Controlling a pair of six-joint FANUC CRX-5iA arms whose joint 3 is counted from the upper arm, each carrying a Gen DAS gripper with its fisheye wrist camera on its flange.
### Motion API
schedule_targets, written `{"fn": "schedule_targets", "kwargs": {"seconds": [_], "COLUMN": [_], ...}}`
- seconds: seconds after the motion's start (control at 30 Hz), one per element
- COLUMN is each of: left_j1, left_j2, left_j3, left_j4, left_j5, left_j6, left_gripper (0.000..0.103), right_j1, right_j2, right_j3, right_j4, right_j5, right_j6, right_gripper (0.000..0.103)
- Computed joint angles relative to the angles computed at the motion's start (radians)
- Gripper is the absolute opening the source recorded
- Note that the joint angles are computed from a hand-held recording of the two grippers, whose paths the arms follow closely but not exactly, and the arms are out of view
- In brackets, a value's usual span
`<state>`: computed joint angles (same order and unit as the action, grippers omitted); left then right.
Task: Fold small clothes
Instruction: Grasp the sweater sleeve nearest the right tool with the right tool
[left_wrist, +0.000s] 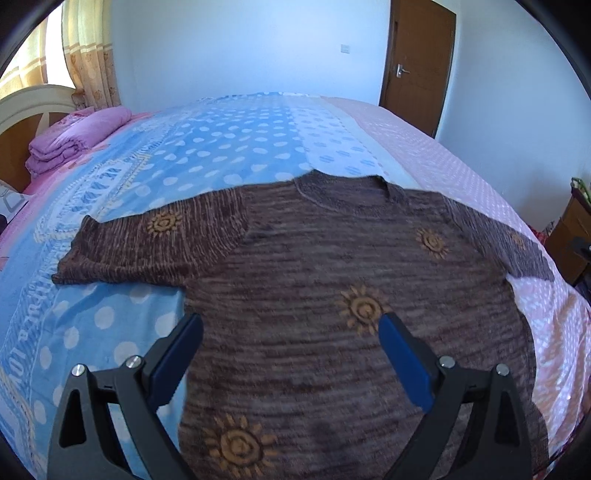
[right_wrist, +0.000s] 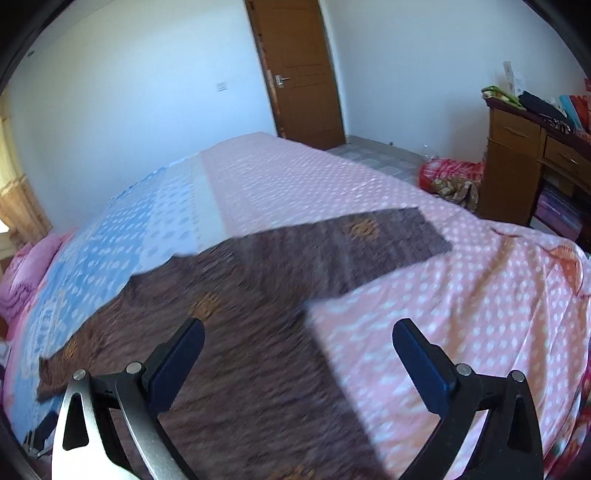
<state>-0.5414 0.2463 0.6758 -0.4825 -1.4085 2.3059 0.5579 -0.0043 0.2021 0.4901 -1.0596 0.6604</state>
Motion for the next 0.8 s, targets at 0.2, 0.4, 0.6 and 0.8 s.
{"fn": "schedule_targets", "kwargs": {"seconds": [0.2, 0.4, 0.6, 0.8], "left_j1": [0.022, 0.091, 0.133, 0.204], "left_j2": [0.018, -0.021, -0.045, -0.076], "left_j3": [0.018, -0.102, -0.196, -0.279], "left_j4": [-0.122, -0.083, -0.029, 0.114], "left_j5": [-0.009, 0.071, 0.138, 0.223], "left_j6": [0.025, 0.076, 0.131, 0.138], "left_gripper": [0.098, 0.098, 0.098, 0.101], "right_j1": [-0.278, -0.443, -0.44, -0.399], "right_j2": [0.12, 0.287, 0.401, 0.458], "right_j3": [0.159, 0.34, 0.453, 0.485], "right_j4": [-0.204, -0.397, -0.407, -0.278], "right_j5": [0.077, -0.02, -0.105, -0.148], "right_j6": [-0.002, 0.072, 0.175, 0.206], "right_gripper": [0.065, 0.065, 0.057, 0.042]}}
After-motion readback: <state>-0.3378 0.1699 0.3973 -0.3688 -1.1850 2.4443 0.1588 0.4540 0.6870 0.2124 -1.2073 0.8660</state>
